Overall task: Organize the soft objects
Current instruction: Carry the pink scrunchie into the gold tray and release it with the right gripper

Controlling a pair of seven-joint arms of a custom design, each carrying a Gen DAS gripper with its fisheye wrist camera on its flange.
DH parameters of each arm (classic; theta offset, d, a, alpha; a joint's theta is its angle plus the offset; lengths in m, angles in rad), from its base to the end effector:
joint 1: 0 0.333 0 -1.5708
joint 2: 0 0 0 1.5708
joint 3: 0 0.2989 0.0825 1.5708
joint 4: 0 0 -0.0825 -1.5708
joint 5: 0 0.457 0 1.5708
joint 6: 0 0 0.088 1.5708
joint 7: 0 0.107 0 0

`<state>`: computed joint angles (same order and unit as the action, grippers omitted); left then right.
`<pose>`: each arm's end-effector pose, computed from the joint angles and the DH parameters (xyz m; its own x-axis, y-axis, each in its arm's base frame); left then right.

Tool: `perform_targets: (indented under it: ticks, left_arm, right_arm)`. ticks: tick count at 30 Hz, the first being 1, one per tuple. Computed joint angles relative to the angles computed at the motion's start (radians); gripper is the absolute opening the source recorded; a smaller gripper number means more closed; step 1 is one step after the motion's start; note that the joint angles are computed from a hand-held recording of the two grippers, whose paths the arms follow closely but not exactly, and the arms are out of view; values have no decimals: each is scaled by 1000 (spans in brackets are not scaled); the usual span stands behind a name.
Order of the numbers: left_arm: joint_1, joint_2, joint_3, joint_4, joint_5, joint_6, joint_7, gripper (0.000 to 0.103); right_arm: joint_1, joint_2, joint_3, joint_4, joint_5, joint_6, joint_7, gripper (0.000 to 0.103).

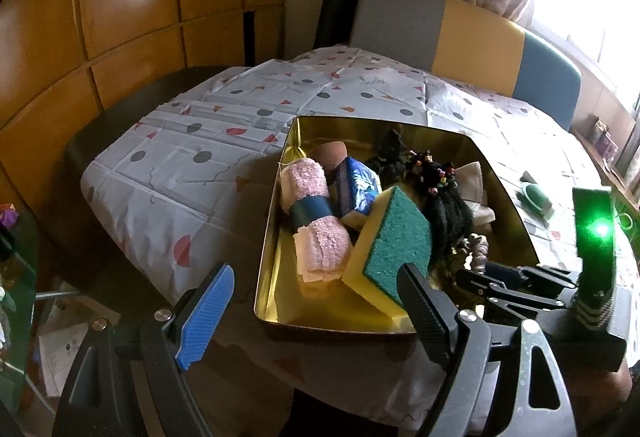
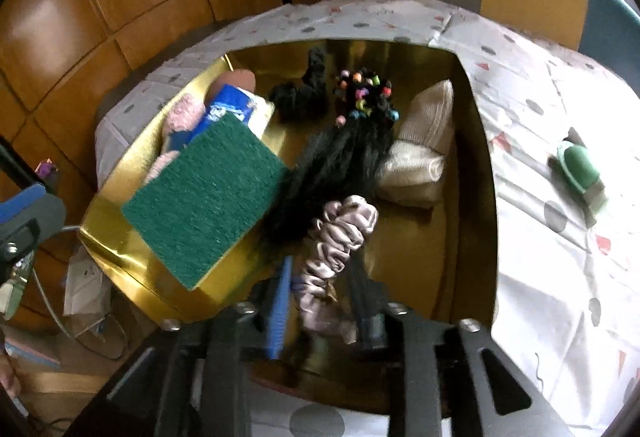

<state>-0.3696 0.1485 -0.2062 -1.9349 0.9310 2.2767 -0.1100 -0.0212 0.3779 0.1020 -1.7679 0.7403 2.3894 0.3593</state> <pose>0.5794 -0.3491 0.3861 0.5042 -0.8617 0.0577 -0.6124 -0.4038 -0.6797 0.7254 0.0599 0.3219 0.7332 -0.6634 -0.1492 -0.6088 -0.5428 -0.5785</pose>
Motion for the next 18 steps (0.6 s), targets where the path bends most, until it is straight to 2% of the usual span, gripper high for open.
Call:
perform_targets:
  ticks: [3, 15, 18]
  left_arm:
    - [-2, 3, -1, 4, -1, -1, 3, 85]
    - [-13, 9, -3, 22, 6, -22, 15, 85]
    - [-17, 8, -4, 27, 9, -27, 17, 85]
  right_arm:
    - [-6, -33, 9, -33, 39, 29, -49, 62]
    - [-20, -70, -13, -47, 141, 49, -115, 68]
    - [-29, -75, -17, -44, 167, 57, -140, 80]
